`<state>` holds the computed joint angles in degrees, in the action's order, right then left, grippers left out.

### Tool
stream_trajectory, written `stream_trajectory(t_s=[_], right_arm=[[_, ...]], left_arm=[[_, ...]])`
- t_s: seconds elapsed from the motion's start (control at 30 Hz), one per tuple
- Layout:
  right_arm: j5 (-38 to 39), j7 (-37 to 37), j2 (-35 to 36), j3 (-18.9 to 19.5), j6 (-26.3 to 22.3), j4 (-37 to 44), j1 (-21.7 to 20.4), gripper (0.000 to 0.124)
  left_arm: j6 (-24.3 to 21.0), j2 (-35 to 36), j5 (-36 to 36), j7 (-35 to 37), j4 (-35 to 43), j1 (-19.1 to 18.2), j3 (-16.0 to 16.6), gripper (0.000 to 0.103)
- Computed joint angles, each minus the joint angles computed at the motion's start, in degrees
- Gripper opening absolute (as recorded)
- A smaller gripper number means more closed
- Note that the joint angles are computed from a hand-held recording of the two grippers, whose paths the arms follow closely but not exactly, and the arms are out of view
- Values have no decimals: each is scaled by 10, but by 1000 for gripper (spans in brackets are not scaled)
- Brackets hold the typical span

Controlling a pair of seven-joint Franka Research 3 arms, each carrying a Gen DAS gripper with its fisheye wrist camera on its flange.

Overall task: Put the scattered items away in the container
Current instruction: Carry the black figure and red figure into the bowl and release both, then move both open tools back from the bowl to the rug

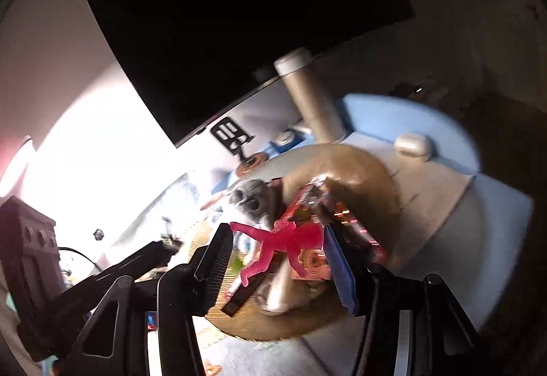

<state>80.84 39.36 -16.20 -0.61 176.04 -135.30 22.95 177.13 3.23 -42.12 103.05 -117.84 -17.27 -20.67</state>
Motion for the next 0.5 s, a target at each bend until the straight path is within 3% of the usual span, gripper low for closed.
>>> stream_trajectory(t_s=[0.03, 0.07, 0.2, 0.5], right_arm=[[-30, 33, 4, 5, -6, -1, -9, 74], [-35, 45, 5, 4, -4, -3, -9, 77], [59, -39, -6, -12, -6, 0, 2, 78], [7, 22, -26, 2, -57, -23, -21, 78]], left_arm=[[-2, 6, -2, -10, 4, 11, -10, 61], [-4, 10, -43, 20, 9, 22, -23, 61], [-20, 0, -117, 73, 3, 13, -13, 61], [-22, -47, -143, 83, -46, -29, 30, 61]])
